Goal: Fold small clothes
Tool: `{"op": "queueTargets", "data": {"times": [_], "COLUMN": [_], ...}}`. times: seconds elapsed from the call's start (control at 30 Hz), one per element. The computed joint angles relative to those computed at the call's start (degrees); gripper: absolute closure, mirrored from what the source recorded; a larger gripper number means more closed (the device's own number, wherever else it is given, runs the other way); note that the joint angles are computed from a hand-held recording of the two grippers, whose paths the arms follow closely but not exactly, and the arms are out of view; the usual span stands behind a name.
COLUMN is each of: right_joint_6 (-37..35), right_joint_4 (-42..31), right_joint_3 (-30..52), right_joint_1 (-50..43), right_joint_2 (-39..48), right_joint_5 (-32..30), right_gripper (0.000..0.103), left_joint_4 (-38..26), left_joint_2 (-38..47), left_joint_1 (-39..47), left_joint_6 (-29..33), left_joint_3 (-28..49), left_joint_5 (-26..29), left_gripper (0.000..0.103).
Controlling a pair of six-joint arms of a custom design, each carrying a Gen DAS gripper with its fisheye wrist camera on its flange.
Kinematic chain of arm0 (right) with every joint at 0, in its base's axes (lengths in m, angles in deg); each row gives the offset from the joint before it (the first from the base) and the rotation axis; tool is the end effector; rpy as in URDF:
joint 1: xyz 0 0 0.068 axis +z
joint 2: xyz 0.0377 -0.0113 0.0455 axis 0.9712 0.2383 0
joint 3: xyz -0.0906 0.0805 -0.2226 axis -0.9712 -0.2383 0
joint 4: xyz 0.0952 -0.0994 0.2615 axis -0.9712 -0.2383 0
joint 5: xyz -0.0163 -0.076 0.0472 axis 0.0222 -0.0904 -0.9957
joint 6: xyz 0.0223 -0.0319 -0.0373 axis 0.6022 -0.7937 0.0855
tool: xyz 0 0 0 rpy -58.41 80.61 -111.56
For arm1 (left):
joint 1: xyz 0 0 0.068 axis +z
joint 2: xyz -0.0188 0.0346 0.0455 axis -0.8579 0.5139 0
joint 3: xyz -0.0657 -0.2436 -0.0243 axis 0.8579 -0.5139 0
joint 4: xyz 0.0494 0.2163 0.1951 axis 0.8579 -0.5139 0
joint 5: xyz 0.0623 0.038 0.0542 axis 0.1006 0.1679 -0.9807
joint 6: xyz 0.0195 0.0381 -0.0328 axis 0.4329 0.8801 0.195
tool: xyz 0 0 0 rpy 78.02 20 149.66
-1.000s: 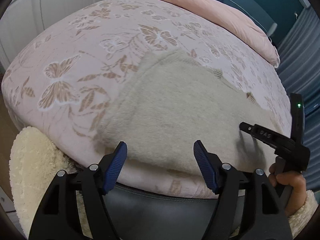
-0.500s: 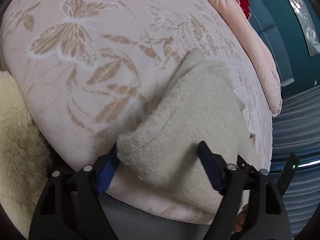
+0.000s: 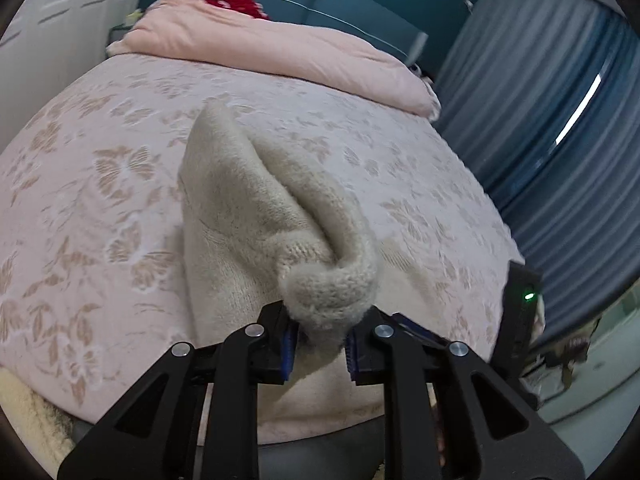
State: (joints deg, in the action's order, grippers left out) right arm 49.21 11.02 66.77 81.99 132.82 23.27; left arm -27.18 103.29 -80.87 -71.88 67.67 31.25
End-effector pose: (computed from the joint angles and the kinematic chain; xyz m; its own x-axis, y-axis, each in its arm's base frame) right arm 0.2813 0.0284 0.2516 -0.6214 0.6266 -0.4703 0.4468 0.7765 0.4443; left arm 0.3683 -0.1645 0.3083 -0.7407 0.2733 -0.6138 0.5733 0.7334 -0.3653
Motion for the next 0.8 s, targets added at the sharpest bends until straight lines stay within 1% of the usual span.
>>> {"op": "queueTargets", "data": {"times": [0.03,0.07,0.1,0.13,0.17,0.2,0.23,0.27,0.3,0.33,0.4,0.47,0.5,0.57,0.6,0.63,0.7,0.73,0.77,0.8], "right_joint_6": [-0.02,0.16,0.51,0.84,0.82,0.91,0.93,1.03,1.07,1.4,1.98,4.54,5.09,3.0,1.44,-0.34,-1.26,-1.61,-2.51,-3.3], "right_joint_4": [-1.86,-3.46,-4.85,-6.24,-7.24,-7.87,-7.84,-7.47,-6.73,-5.67,-2.77,0.92,1.83,0.08,-1.74,-3.6,-3.77,-3.37,-3.57,-2.98], "right_joint_3": [-1.97,-3.62,-5.52,-7.03,-8.16,-9.13,-9.95,-10.38,-10.23,-9.91,-8.57,-6.42,-4.29,2.38,6.03,10.66,14.21,15.55,17.01,17.46], "right_joint_1": [-2.08,-4.08,-6.22,-8.16,-9.99,-11.32,-12.34,-12.91,-13.1,-12.55,-11.43,-8.69,-6.9,-2.68,-0.56,2.91,4.62,5.19,5.26,4.8], "right_joint_2": [-3.39,-6.2,-9.19,-11.73,-13.76,-15.77,-17.45,-18.39,-18.17,-17.49,-13.96,-8.58,-4.91,3.96,8.44,13.97,17.87,18.78,19.16,18.21], "right_joint_5": [-0.42,-0.96,-1.85,-2.79,-3.87,-5.04,-6.51,-7.95,-9.13,-10.18,-14.05,-17.19,-17.79,-16.43,-14.41,-9.32,-7.13,-6.24,-5.66,-6.27], "right_gripper": [0.038,0.038,0.038,0.038,0.038,0.037,0.034,0.03,0.025,0.022,0.021,0.02,0.017,0.017,0.017,0.017,0.018,0.032,0.047,0.083], "left_joint_4": [0.28,0.54,-0.2,-0.59,-0.4,-0.17,0.53,1.73,2.97,3.64,3.42,2.48,2.0,1.44,1.96,3.21,6.01,6.94,7.28,7.5], "left_joint_2": [1.03,1.99,3.15,3.14,2.02,0.45,-1.66,-4.24,-7.23,-9.36,-9.78,-9.22,-8.76,-7.59,-7.59,-7.67,-7.2,-6.31,-5.23,-4.38], "left_joint_1": [-2.92,-5.44,-7.54,-8.72,-8.92,-8.41,-7.65,-6.68,-5.77,-4.23,-1.6,-0.04,0.63,1.17,0.86,0.19,-1.33,-1.97,-2.07,-1.85], "left_joint_6": [1.08,2.05,2.71,2.67,2.81,3.38,4.04,4.87,5.83,7.6,10.49,10.91,10.38,9.44,9.55,9.74,9.59,9.27,8.55,7.41], "left_joint_3": [-0.35,-1.18,-1.37,-2.46,-4.56,-6.79,-9.38,-12.36,-15.7,-18.37,-20.57,-22.03,-22.42,-22.24,-22.39,-22.72,-23.49,-23.35,-22.79,-22.15], "left_joint_5": [-2.13,-4.44,-7.19,-8.84,-8.61,-7.6,-7.45,-8.34,-9.42,-10.2,-12.12,-15.25,-15.66,-14.98,-15.21,-15.98,-18.18,-19.47,-19.63,-19.02], "left_gripper": [0.076,0.067,0.063,0.062,0.058,0.046,0.039,0.026,0.017,0.014,0.013,0.013,0.013,0.013,0.013,0.013,0.013,0.013,0.014,0.022]}}
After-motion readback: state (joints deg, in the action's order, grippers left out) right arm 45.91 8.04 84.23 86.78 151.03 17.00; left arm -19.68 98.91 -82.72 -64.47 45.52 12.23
